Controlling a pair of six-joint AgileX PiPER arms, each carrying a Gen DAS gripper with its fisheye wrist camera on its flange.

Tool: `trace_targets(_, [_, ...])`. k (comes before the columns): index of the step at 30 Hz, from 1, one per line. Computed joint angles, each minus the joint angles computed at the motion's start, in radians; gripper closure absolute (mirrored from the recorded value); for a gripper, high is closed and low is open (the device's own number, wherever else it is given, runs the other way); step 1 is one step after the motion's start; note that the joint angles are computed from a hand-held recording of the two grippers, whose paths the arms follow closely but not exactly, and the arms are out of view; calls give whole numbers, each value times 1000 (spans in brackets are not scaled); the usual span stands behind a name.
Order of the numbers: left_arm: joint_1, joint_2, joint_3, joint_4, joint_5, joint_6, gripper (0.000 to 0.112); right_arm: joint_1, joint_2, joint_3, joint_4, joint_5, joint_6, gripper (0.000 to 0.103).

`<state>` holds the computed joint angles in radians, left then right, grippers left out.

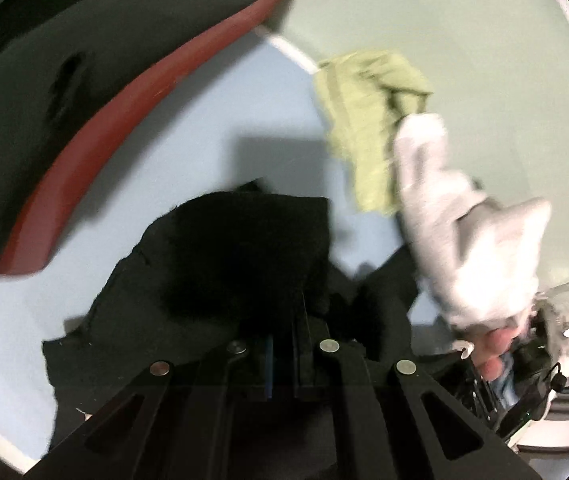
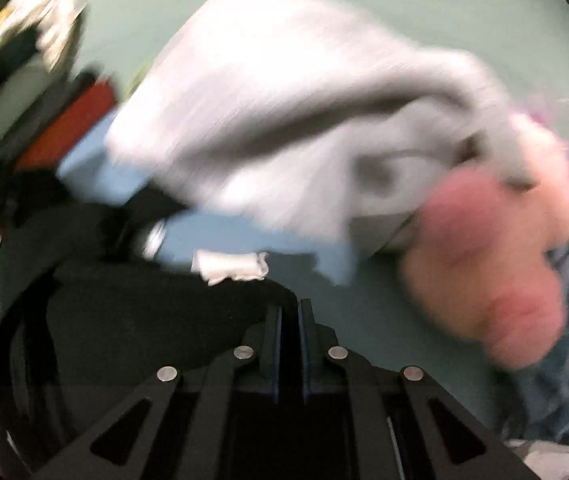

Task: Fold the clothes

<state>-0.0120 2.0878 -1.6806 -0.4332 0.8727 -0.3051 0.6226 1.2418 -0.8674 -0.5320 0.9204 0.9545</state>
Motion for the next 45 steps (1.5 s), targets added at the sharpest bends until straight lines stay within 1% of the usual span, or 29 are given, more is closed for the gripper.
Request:
trace_targets(2, [-5, 55, -105, -5, 22, -35, 106, -3, 15, -31, -78, 35, 83, 96])
trace_targets(4, [3, 143, -235, 3, 113, -109, 104, -67, 49, -29, -47, 10, 113, 94])
trace_targets(6, [20, 188, -270, -35, 139, -138, 100, -137, 94, -30, 32, -17, 87, 83])
trace_targets(7, [43, 183, -227, -103, 122, -94, 91, -160, 124, -29, 73, -28, 73, 65])
trace_targets(8, [71, 149, -145, -198, 80, -11, 77, -184, 149, -24, 114, -38, 54, 61])
trace_targets(9, [96, 97, -45, -298, 35, 89, 70, -200, 134, -19, 149, -51, 31, 60])
trace_targets(11, [150, -30, 124, -430, 7, 289, 43, -230, 41, 23, 235, -89, -17, 54])
trace_targets(13, [202, -203, 306, -474, -22, 489, 38, -215, -113, 86, 296, -117, -18, 50])
trace_targets(15, [202, -388, 466, -358, -76, 616, 37, -83, -282, 124, 225, -68, 97, 40])
trace_targets(17, [151, -520, 583, -158, -120, 638, 37, 117, -342, 110, 241, -10, 106, 39])
trace_targets(18, [115, -564, 632, -58, -126, 622, 37, 217, -324, 96, 250, 10, 97, 39])
trace_targets(19, [71, -585, 659, 22, -114, 570, 37, 317, -272, 96, 262, -9, 111, 39])
trace_targets(21, [2, -615, 729, 77, -99, 539, 37, 517, -120, 87, 242, -85, 207, 40])
trace_targets(23, [-77, -634, 792, 105, -111, 519, 37, 660, 54, 52, 234, -198, 240, 46])
trace_targets(25, [-156, -660, 847, 176, -131, 458, 37, 715, 197, -12, 222, -255, 245, 45])
trace_targets(28, [-279, -654, 910, 349, -205, 274, 37, 781, 319, -91, 187, -258, 288, 36])
trace_targets(29, [-298, -645, 926, 401, -236, 195, 37, 800, 366, -129, 169, -233, 308, 36])
trace_targets(30, [-298, -638, 939, 413, -267, 153, 37, 790, 382, -139, 178, -248, 311, 36])
trace_targets(31, [-283, -635, 948, 385, -294, 149, 38, 776, 393, -144, 193, -269, 309, 37])
trace_targets(33, [-233, -639, 974, 240, -354, 232, 40, 746, 369, -115, 193, -317, 360, 37])
trace_targets(35, [-219, -655, 989, 174, -378, 281, 44, 762, 325, -70, 104, -328, 482, 41])
trace_targets(37, [-237, -686, 995, 199, -381, 282, 44, 757, 287, -30, 88, -345, 511, 36])
trace_targets(39, [-269, -656, 971, 268, -359, 242, 47, 721, 254, 10, 175, -379, 411, 31])
trace_targets(40, [-277, -620, 954, 293, -350, 223, 58, 702, 248, 19, 220, -388, 358, 36])
trace_targets(41, [-285, -585, 937, 316, -340, 204, 72, 654, 283, 12, 280, -429, 303, 47])
trace_targets(42, [-289, -567, 929, 346, -333, 168, 79, 612, 326, -4, 312, -461, 276, 52])
trace_targets(43, [-292, -560, 929, 379, -329, 122, 96, 604, 329, -13, 307, -453, 288, 71])
trace_targets(44, [-293, -552, 928, 409, -325, 79, 107, 612, 319, 0, 298, -472, 318, 90])
trace_targets(45, [-283, -560, 936, 398, -323, 71, 107, 613, 311, 11, 319, -491, 310, 97])
